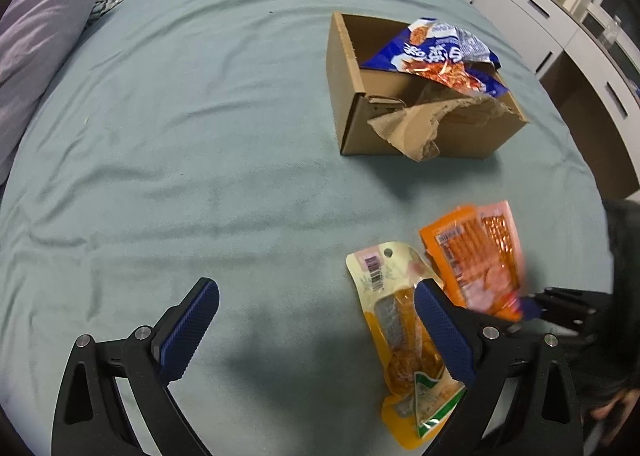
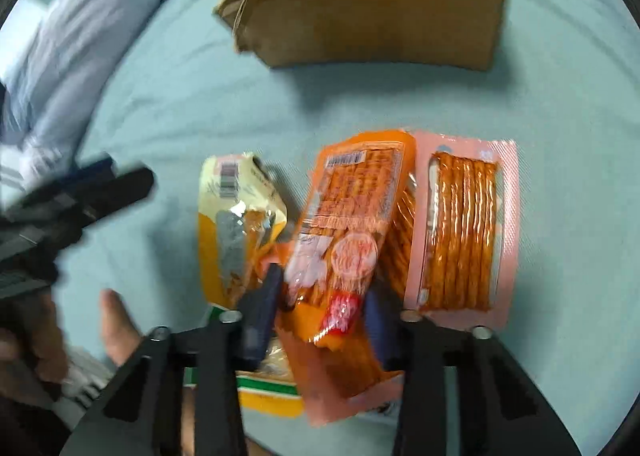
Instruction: Organize snacks
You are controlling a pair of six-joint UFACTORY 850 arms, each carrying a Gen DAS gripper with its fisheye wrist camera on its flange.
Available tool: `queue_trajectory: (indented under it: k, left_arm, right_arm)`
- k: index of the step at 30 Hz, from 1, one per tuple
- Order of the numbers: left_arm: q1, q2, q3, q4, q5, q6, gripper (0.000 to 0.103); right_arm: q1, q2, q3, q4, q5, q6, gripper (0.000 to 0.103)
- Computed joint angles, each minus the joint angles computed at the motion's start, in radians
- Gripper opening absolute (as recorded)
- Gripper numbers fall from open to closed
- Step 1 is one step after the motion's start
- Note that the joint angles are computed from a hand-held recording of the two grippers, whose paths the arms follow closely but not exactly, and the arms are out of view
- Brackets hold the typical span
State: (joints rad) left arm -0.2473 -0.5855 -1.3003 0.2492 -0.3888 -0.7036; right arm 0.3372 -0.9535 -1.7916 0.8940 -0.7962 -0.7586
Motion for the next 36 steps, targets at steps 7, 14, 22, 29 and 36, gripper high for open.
queue_trajectory:
  k: [7, 14, 22, 29, 36]
  left_arm:
    - [-0.017, -0.007, -0.005, 0.027, -0.017, 0.011, 0.1]
    - [-0.044, -0.011, -0.014, 0.136, -0.052, -0.05, 0.1]
    - [-0.056, -0.026, -0.031, 0.07, -0.065, 0.039, 0.1]
    - [-0.064, -0.051, -0.048, -0.147, -0.111, 0.299, 0.1]
    - [-0.033, -0.113, -0.09, -0.293, -0.171, 0.396, 0.098]
  right_arm:
    - [-0.08, 0.054, 0.088, 0.139, -0.067, -0.09, 0.004]
    - [-0.127, 0.087, 0.144, 0.237, -0.119, -0.119, 0.004]
    - [-0.123, 0.178, 0.231, 0.085, 0.037, -0.081, 0.005]
    - [-0.109, 0.073, 0.104, -0.002, 0.024, 0.171, 0.082]
    - [-0.103, 0.104, 0.138, 0.055, 0.204, 0.149, 0.082]
